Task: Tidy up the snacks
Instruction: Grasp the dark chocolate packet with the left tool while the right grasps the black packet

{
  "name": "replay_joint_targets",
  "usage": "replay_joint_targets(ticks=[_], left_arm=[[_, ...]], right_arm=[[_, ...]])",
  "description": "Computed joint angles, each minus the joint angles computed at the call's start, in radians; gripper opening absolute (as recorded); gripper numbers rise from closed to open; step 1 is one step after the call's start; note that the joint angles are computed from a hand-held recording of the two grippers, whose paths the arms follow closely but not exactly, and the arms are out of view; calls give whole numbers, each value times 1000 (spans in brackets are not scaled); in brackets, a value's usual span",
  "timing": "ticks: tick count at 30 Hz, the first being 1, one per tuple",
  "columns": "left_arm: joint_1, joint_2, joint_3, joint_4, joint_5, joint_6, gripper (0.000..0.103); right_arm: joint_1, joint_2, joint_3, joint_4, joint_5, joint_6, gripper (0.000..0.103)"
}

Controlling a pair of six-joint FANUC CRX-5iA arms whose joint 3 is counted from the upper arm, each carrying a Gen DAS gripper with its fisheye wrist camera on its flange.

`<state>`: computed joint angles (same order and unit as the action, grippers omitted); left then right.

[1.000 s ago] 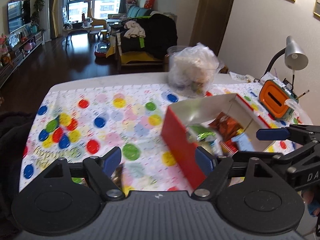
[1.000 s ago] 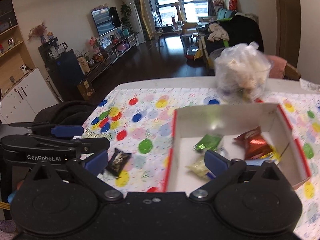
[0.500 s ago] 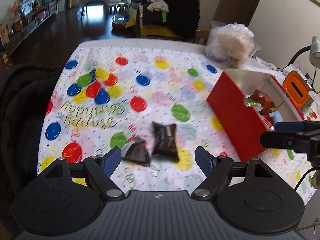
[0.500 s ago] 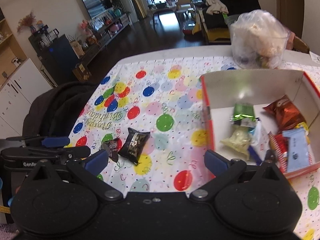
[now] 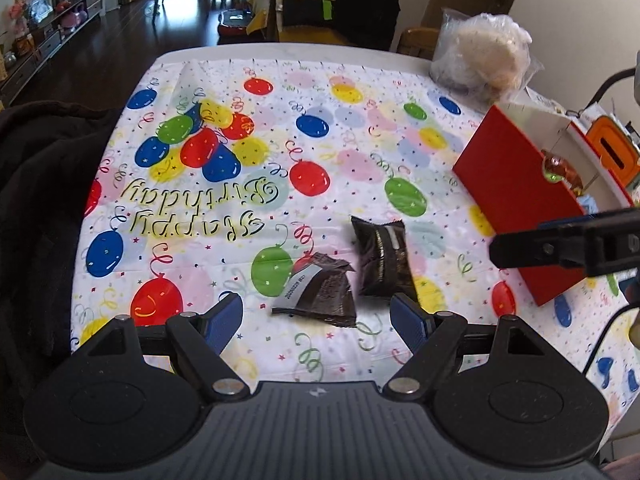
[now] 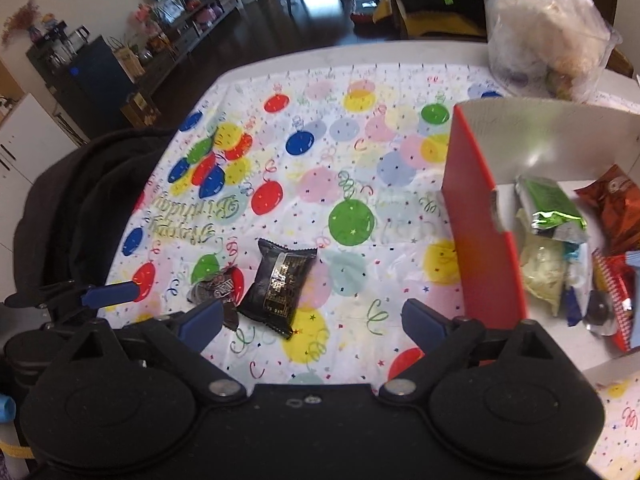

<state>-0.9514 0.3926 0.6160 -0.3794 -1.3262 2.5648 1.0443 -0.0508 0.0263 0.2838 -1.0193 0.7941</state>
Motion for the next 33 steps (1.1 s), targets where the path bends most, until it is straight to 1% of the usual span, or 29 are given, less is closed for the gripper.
replay_joint_targets(ticks=[2, 5, 7, 10, 16, 17, 18, 20, 21, 23, 25, 26, 27, 28, 29, 30, 32, 33], left_arm=[[9, 2, -10, 6, 4, -16, 81], [23, -3, -33, 17, 30, -42, 81], [31, -4, -43, 24, 48, -65, 81], [53, -10, -72, 66, 95, -105, 81], [84, -1, -89, 124, 137, -150, 79], [90, -1, -94, 134, 143, -152, 77], [96, -1, -100, 147, 152, -155, 72], [107, -5, -114, 169, 167, -154, 68], [111, -7, -122, 179, 175, -153, 65], [120, -10, -134, 198, 188, -155, 62], [126, -10, -140, 207, 190, -151, 62], [130, -10, -145, 215, 191, -148, 58], [135, -12, -151, 225, 197, -146, 55], [138, -13, -156, 231, 201, -145, 54], [138, -13, -157, 231, 202, -143, 53], [137, -14, -157, 230, 202, -144, 53], [134, -8, -146, 224, 190, -148, 48], [132, -5, -141, 220, 186, -149, 47]], right_arm=[[-11, 34, 31, -24, -11, 7, 91], [-26, 90, 88, -55, -44, 19, 86], [-28, 122, 119, -60, -61, 27, 85], [-40, 166, 169, -94, -84, 36, 83], [-49, 242, 248, -119, -129, 38, 78], [-49, 251, 256, -120, -133, 40, 77], [-48, 257, 261, -119, -134, 40, 75], [-48, 270, 274, -124, -141, 49, 73], [-47, 274, 278, -128, -145, 52, 70], [-45, 284, 288, -135, -152, 62, 66], [-41, 292, 292, -132, -157, 63, 62], [-40, 295, 294, -132, -158, 63, 57], [-37, 296, 292, -124, -156, 61, 56], [-34, 295, 288, -116, -151, 61, 54], [-32, 295, 286, -112, -149, 64, 53], [-31, 295, 284, -111, -145, 69, 49], [-31, 294, 282, -114, -142, 76, 43], [-30, 293, 280, -111, -141, 76, 41]])
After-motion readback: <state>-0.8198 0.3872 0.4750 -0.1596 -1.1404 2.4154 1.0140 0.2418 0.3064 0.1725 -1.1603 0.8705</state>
